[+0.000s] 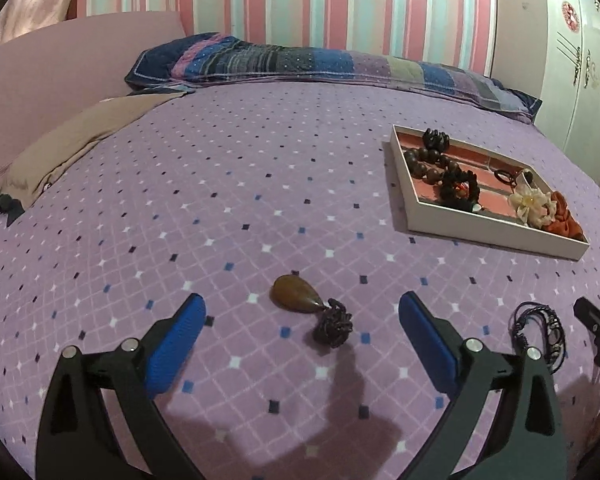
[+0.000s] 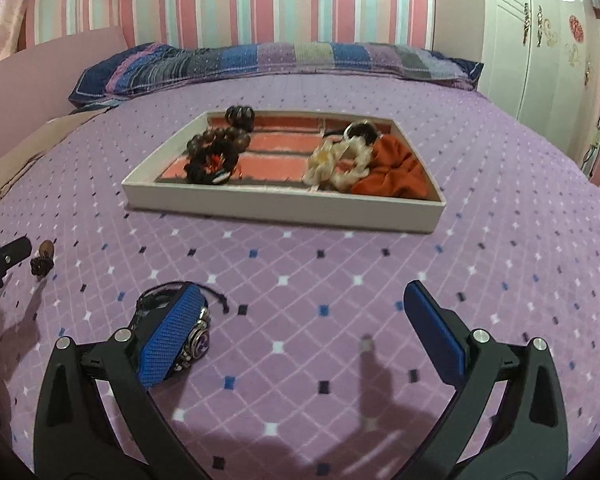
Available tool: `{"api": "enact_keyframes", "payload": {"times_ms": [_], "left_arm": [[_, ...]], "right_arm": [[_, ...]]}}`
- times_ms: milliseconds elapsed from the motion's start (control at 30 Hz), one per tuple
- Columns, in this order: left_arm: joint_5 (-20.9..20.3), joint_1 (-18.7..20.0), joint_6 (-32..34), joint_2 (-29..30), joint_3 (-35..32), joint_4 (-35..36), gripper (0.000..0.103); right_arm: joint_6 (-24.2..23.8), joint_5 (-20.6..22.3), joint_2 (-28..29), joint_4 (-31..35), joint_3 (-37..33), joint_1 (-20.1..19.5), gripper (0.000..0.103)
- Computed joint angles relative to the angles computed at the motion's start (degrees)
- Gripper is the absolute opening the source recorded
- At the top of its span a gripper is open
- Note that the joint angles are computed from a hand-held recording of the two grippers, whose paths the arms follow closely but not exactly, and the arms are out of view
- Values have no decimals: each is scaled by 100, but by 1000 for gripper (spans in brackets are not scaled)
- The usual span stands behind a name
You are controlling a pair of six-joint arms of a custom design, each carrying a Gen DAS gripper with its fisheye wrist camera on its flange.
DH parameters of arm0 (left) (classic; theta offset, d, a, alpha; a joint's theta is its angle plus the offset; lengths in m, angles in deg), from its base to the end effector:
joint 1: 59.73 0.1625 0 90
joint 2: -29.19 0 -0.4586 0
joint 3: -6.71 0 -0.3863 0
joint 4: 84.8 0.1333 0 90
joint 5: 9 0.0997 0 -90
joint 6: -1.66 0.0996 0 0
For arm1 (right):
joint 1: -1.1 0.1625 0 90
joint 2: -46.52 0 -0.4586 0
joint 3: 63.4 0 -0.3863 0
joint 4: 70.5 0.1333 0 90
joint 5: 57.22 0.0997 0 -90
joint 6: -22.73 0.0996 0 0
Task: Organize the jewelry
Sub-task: 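Move both tools back toward the last jewelry pieces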
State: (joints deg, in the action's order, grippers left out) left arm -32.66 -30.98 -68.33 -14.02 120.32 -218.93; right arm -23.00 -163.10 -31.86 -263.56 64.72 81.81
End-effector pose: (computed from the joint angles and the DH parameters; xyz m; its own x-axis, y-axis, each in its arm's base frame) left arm -0.3615 -0.4544 0.0326 -0.6831 -0.2182 -0.6969 0.4216 0.6614 -0.6203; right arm 0.0274 -0.4892 0.3396 -0.7069 -0.1626 0.6884 -0.5870 0.6778 -0.4428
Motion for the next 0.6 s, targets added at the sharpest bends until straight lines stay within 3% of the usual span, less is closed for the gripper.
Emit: {"api": "enact_keyframes", "payload": {"times_ms": [67, 233, 433, 600], "left_arm": [[39, 48, -83, 5, -31, 190, 95], [-151, 158, 279, 66, 27, -362, 95], [-200, 199, 315, 168, -76, -349, 93], [-459, 338, 322, 183, -148, -325, 57]], "right_arm": [[-45, -70, 54, -114, 28, 31, 99], [-88, -126, 77, -81, 57, 61, 99], [-56, -276, 172, -52, 93, 146, 96], [-202, -532, 355, -201, 110, 227, 85]]}}
